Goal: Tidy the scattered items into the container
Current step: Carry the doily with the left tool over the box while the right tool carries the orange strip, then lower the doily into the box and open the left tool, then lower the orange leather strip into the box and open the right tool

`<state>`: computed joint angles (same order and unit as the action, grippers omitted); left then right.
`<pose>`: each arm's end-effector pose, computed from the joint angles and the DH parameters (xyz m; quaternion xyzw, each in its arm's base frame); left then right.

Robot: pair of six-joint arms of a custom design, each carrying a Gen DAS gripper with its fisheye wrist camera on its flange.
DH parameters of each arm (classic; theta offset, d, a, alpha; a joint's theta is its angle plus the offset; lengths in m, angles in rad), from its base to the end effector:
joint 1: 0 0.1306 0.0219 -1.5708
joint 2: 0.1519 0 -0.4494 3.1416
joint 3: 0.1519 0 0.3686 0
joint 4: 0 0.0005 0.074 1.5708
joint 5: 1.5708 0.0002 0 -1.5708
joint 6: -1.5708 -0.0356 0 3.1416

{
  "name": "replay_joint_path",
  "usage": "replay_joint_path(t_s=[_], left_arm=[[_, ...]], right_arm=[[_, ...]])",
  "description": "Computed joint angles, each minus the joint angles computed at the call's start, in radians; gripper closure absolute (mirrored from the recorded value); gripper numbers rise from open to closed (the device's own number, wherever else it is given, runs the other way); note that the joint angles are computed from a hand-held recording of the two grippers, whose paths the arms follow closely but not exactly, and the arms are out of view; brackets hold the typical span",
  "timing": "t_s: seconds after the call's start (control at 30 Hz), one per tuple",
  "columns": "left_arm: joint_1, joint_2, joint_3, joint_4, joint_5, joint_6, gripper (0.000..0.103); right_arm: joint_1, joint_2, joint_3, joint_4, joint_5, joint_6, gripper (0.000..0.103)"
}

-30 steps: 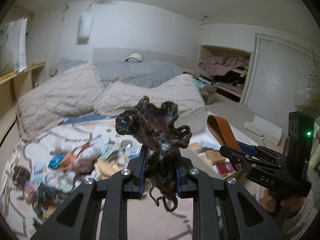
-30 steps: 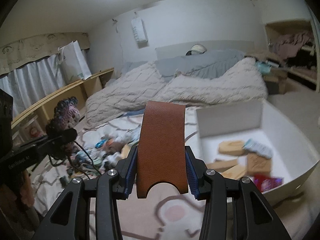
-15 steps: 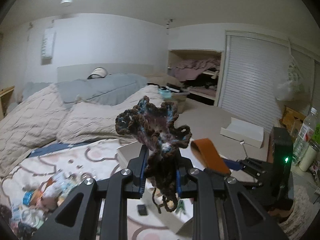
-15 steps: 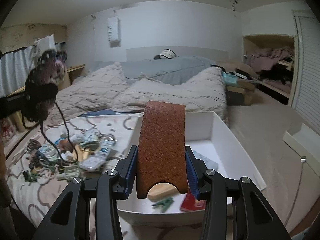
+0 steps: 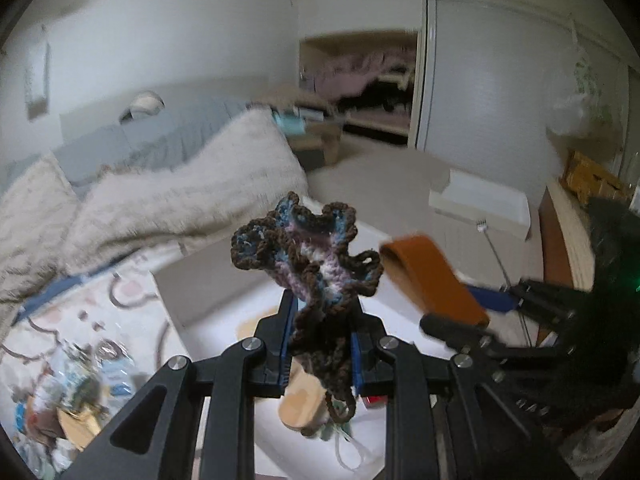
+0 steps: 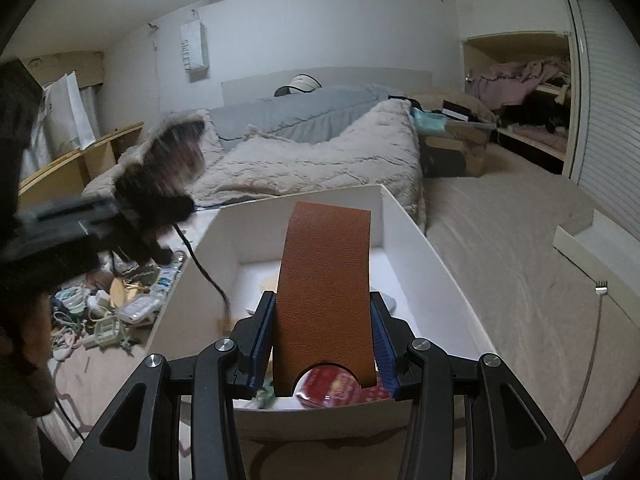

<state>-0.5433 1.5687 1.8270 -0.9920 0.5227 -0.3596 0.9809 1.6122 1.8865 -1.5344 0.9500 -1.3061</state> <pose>0.4383 -0.2861 0.5988 0.4796 0.7484 -0.2711 0.3693 0.2981 0.3923 0.5812 0.2121 0.8555 -0.0620 0.4682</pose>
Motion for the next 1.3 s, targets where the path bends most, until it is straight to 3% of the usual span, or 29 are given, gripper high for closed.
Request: replay_joint_path(t_s=[0.27, 0.43, 0.47, 0.53, 0.6, 0.63, 0.93, 1.3], left_arm=[[-0.026, 0.039, -0.007, -0.154, -0.052, -0.071, 0.081], [-0.026, 0.048, -0.001, -0.205, -0.054, -0.089, 0.08], [-0.025, 0.051, 0.004, -0.22, -0.051, -0.09, 0.077], [-0.025, 0.055, 0.006, -0.236, -0.056, -0.083, 0.063], [-0.025, 0.045, -0.012, -0.219, -0.068, -0.079, 0.041], [-0.023, 0.039, -0.023, -0.21, -0.073, -0.08, 0.04], [0.004, -0.001, -0.094, -0.146, -0.057, -0.081, 0.038], [0.028, -0.057, -0.158, -0.05, -0.014, -0.08, 0.037]], right_arm=[[-0.01, -0.029, -0.062, 0.037, -0.026, -0.007, 0.058], [-0.013, -0.037, -0.08, 0.061, -0.037, -0.002, 0.058], [-0.014, -0.038, -0.08, 0.062, -0.038, 0.0, 0.058], [-0.017, -0.039, -0.08, 0.065, -0.041, 0.006, 0.058], [-0.018, -0.04, -0.079, 0.064, -0.042, 0.01, 0.058], [-0.019, -0.04, -0.079, 0.064, -0.043, 0.013, 0.058], [-0.045, -0.038, -0.071, 0.088, -0.101, 0.081, 0.058], [-0.191, 0.016, 0.052, 0.061, -0.32, 0.324, 0.058]])
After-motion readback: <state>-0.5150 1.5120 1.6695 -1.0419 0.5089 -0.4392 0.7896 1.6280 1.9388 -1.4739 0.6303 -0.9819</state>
